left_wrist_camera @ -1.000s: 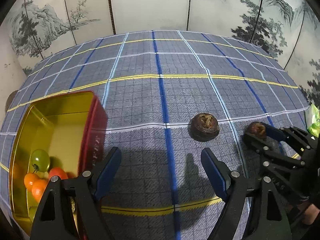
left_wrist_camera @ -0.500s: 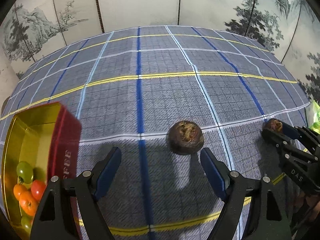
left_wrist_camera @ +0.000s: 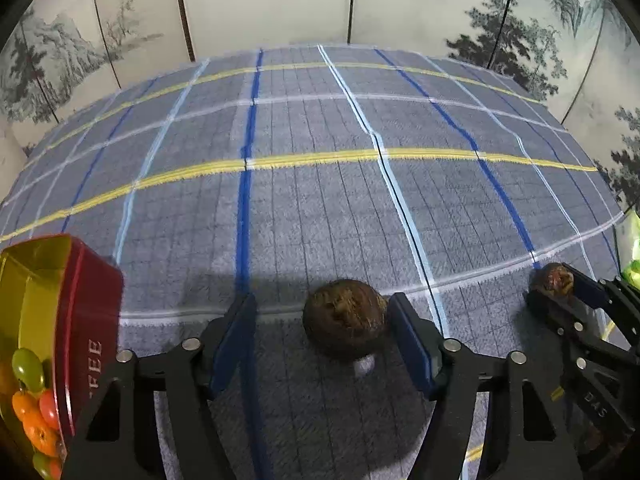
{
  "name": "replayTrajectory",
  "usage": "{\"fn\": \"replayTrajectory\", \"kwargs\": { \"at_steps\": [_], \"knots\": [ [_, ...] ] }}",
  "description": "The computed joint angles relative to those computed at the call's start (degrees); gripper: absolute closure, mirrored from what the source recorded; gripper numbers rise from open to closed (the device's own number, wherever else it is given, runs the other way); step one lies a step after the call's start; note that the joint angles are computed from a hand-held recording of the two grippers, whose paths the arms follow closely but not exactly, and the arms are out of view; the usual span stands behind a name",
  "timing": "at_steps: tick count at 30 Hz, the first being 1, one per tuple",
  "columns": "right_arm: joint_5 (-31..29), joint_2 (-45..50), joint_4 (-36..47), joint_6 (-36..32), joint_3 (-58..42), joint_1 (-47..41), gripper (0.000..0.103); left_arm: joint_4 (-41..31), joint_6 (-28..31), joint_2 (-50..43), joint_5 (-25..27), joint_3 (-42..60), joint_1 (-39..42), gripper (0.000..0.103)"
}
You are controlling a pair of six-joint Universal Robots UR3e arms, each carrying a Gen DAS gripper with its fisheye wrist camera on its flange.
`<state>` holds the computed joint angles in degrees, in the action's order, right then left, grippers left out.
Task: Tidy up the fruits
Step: 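Close the left gripper on the other brown wrinkled fruit, then carry the brown fruit over the gold tin and lower it with the left gripper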
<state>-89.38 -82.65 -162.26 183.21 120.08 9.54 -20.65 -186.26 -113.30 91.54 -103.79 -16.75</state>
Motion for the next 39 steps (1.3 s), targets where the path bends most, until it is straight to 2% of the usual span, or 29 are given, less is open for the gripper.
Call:
{"fn": "replayTrajectory", "kwargs": {
  "at_steps": [2, 4, 5, 14, 26, 39],
  "knots": [
    [-0.01, 0.03, 0.01, -0.06, -0.03, -0.03, 0.065, 0.38, 0.60, 0.48, -0.27, -0.57, 0.00, 0.047],
    [0.05, -0.02, 0.00, -0.04, 0.03, -0.06, 0.065, 0.70, 0.84, 1.06, -0.72, -1.33, 0.09, 0.060],
    [0.05, -0.02, 0.00, -0.04, 0.03, -0.06, 0.065, 0.80, 0.98, 1.42, -0.84, -1.75, 0.13, 0.060],
    [-0.19, 0.08, -0.03, 0.06, -0.03, 0.18, 0.065, 2.98, 1.13, 5.37, 0.05, -7.88, 0.30, 0.061],
    [-0.62, 0.08, 0.17, 0.15, -0.20, 0.50, 0.065, 1.62, 1.17, 12.45, -1.45, -14.90, 2.44, 0.061],
    [-0.60, 0.08, 0.19, 0.16, -0.21, 0.49, 0.065, -1.41, 1.17, 25.21, -4.09, -21.75, 6.95, 0.061]
  ]
}}
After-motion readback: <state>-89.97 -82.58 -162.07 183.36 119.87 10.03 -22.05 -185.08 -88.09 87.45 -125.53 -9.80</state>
